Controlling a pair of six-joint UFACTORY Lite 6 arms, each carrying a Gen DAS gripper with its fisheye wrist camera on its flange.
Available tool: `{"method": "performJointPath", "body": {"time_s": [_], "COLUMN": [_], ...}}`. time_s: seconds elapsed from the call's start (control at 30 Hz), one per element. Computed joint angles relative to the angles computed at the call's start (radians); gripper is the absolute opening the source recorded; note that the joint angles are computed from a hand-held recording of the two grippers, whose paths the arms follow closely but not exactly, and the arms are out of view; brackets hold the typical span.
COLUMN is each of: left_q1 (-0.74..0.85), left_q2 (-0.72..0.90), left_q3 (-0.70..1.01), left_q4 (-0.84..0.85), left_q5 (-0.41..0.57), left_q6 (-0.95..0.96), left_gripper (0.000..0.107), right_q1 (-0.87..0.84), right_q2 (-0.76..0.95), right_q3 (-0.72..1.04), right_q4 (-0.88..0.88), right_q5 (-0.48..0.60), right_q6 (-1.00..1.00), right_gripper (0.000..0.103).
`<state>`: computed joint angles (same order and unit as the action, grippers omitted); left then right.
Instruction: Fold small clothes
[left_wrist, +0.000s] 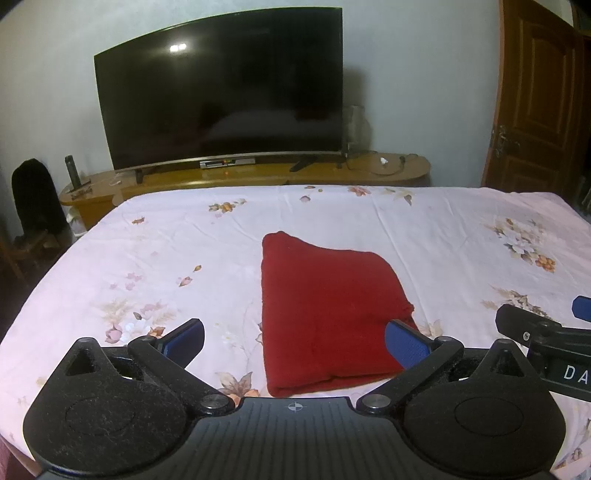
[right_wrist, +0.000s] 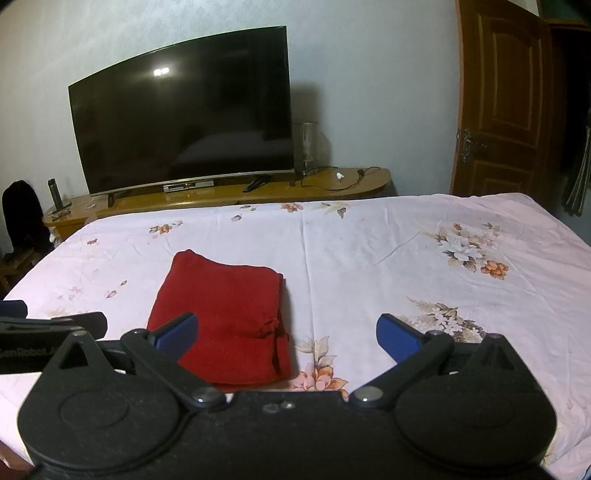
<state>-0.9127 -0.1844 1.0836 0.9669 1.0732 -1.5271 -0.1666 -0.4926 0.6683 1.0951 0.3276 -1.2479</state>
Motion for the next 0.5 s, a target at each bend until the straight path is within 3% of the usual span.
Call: {"method": "performJointPath", "body": {"time_s": [0.5], "left_q1": [0.026], "left_q2": [0.034], "left_q3": [-0.013], "left_q4": [0.078], "left_q5": [-0.089], "left_q6": [0.016], "left_gripper": [0.103], "right_q1": [0.003], "right_q2": [0.043], "right_q3": [0.013], "right_q4": [0.037], "right_q5": [-0.014], "right_q6": [-0.029], "right_gripper": [0.102]}}
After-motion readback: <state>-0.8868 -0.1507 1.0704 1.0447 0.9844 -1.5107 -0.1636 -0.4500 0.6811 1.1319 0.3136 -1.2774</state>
